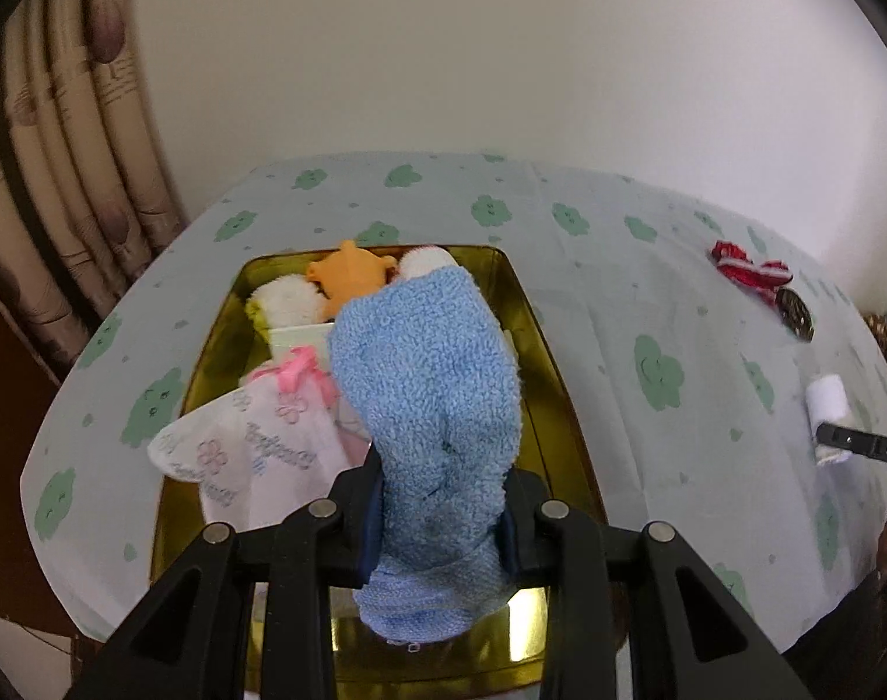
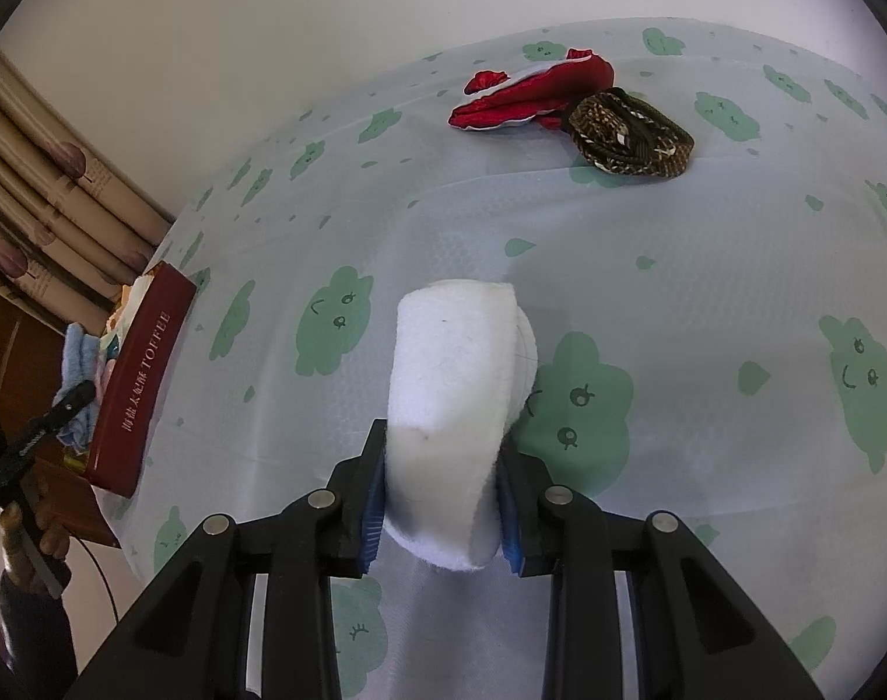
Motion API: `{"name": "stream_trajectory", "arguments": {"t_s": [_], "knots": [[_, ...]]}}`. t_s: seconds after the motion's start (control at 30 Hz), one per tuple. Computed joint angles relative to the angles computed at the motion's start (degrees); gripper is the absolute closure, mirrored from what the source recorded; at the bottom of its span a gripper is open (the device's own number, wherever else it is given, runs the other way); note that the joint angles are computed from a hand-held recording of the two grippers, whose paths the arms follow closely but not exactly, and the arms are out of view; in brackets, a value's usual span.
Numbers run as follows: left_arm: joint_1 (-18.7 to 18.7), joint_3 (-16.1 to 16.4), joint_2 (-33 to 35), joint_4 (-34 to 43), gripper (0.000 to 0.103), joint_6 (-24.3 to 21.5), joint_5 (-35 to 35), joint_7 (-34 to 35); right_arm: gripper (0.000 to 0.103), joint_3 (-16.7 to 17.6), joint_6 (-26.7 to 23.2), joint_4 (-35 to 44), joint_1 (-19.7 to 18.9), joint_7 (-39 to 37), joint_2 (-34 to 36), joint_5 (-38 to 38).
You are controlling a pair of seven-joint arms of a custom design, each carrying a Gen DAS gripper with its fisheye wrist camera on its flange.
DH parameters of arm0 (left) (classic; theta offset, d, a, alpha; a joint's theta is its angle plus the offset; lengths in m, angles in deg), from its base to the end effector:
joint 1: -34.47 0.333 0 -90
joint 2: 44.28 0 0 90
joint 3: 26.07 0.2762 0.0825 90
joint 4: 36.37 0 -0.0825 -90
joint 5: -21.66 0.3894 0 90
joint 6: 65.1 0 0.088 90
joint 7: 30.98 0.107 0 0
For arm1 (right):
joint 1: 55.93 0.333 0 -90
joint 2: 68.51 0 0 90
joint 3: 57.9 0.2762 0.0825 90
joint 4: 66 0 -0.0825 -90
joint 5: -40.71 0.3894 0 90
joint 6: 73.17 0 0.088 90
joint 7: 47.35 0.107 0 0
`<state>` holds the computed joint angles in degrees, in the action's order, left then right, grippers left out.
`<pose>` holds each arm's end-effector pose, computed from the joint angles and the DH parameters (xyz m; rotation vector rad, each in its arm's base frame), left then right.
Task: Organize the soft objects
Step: 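Carry the blue towel into the tin and open the left gripper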
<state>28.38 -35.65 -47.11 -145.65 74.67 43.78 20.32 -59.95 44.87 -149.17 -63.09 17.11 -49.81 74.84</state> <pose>0.5756 -0.1624 0.5404 -1.9824 1.6585 -0.5926 0.6773 -0.0764 0.4993 -1.8556 1.7161 0.0158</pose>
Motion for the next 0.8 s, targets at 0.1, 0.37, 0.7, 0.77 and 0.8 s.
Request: {"name": "stream_trajectory", "arguments": {"t_s": [0.1,0.37,0.7,0.77,0.8], "knots": [[-0.05,0.34,0.92,0.43,0.071,0.43,-4.48,2.82,0.074,0.03,-0.12,0.08,-0.01,-0.13,0.05,-0.03],[-0.12,0.28,1.03,0.6,0.05,0.47,-6.17,3.83,0.074,0.05,-0.17,0.12,0.01,0.03,0.11,-0.07],[0.31,0.04,-2.89,-2.28,0.048,3.5,-4.72,0.9,0.074,0.05,-0.79,0.42,-0.05,0.36,0.25,0.03],[0.6,-0.26,-5.36,-3.91,0.048,2.97,-2.98,-2.86,0.074,0.06,-0.69,0.34,-0.04,0.41,0.2,0.08],[0.75,-0.4,-6.56,-4.83,0.048,3.09,-2.28,-4.47,0.074,0.06,-0.61,0.27,-0.06,0.31,0.16,0.11]]}}
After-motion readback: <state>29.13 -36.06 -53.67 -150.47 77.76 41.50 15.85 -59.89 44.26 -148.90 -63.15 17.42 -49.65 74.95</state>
